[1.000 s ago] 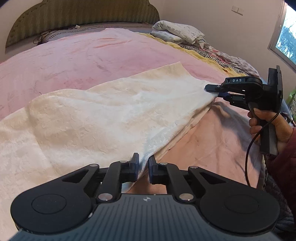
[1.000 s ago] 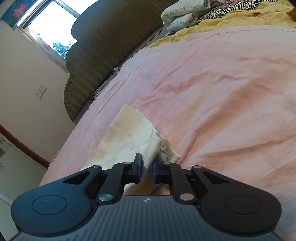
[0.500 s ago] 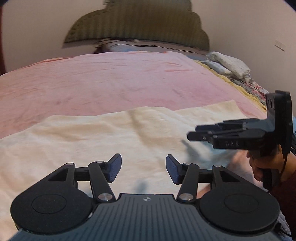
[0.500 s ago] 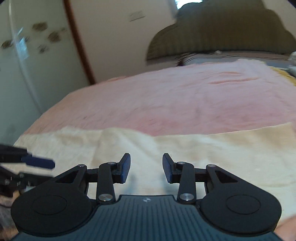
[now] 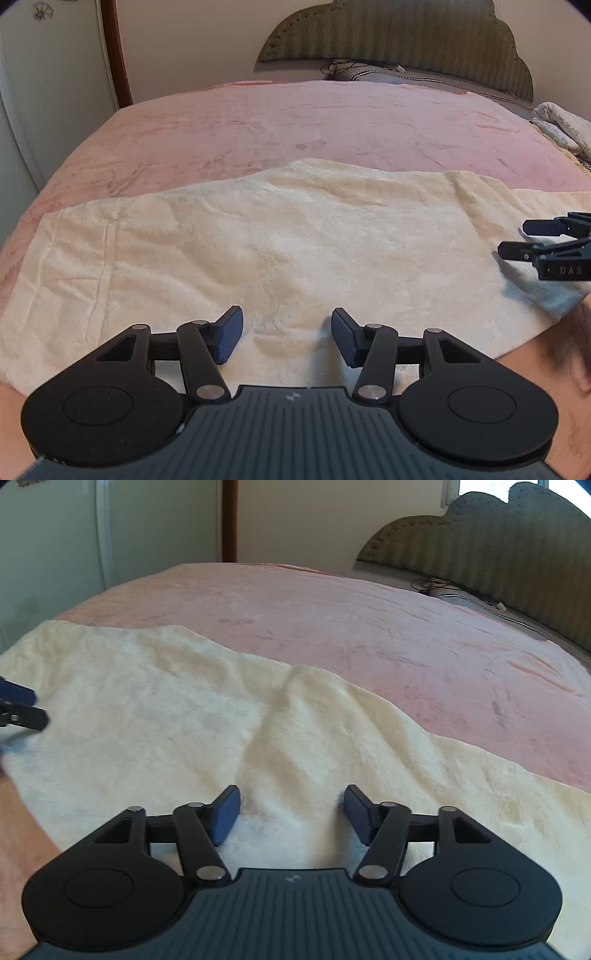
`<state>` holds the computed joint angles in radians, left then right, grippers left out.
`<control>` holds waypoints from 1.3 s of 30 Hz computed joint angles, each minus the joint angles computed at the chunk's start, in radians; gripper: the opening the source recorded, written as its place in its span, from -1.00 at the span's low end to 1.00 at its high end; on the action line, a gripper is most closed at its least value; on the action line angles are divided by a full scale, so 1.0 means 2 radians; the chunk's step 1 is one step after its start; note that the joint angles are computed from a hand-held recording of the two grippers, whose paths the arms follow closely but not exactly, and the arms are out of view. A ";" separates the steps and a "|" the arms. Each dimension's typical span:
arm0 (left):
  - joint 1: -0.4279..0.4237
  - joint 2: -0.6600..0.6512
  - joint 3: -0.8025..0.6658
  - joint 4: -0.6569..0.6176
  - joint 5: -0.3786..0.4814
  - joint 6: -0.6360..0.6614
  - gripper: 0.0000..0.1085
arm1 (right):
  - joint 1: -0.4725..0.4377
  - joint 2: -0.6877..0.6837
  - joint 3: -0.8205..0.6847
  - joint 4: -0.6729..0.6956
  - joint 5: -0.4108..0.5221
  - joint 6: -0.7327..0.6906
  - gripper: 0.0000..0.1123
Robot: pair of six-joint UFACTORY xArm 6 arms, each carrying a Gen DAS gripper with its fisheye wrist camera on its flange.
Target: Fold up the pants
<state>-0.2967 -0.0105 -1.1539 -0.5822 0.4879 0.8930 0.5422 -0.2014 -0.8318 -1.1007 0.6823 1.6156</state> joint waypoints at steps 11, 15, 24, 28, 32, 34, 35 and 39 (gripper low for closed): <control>0.057 0.030 0.005 0.034 -0.101 -0.055 0.16 | -0.007 0.049 -0.033 -0.005 -0.142 -0.039 0.32; 0.067 0.036 -0.022 0.053 -0.075 -0.101 0.11 | 0.000 0.036 -0.032 -0.031 -0.126 -0.001 0.33; -0.018 0.018 -0.046 -0.023 0.017 -0.004 0.19 | 0.008 -0.150 0.109 0.018 0.008 0.027 0.34; -0.067 0.037 -0.080 -0.012 0.076 -0.013 0.20 | -0.032 -0.249 0.170 0.073 0.056 -0.034 0.34; -0.129 0.058 -0.093 0.001 0.055 -0.009 0.25 | -0.132 -0.316 0.219 0.145 0.039 -0.154 0.34; -0.156 0.071 -0.097 0.015 0.034 -0.014 0.25 | -0.192 -0.327 0.238 0.181 0.016 -0.206 0.34; -0.168 0.080 -0.102 0.026 0.029 -0.024 0.25 | -0.225 -0.332 0.250 0.187 -0.003 -0.221 0.34; -0.194 0.102 -0.117 0.042 0.032 -0.050 0.25 | -0.297 -0.381 0.281 0.202 -0.035 -0.212 0.34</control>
<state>-0.6842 0.1939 -1.3875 -0.4987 0.5512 0.7931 -0.0523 -0.9630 -0.2703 -0.6964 0.6131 1.1925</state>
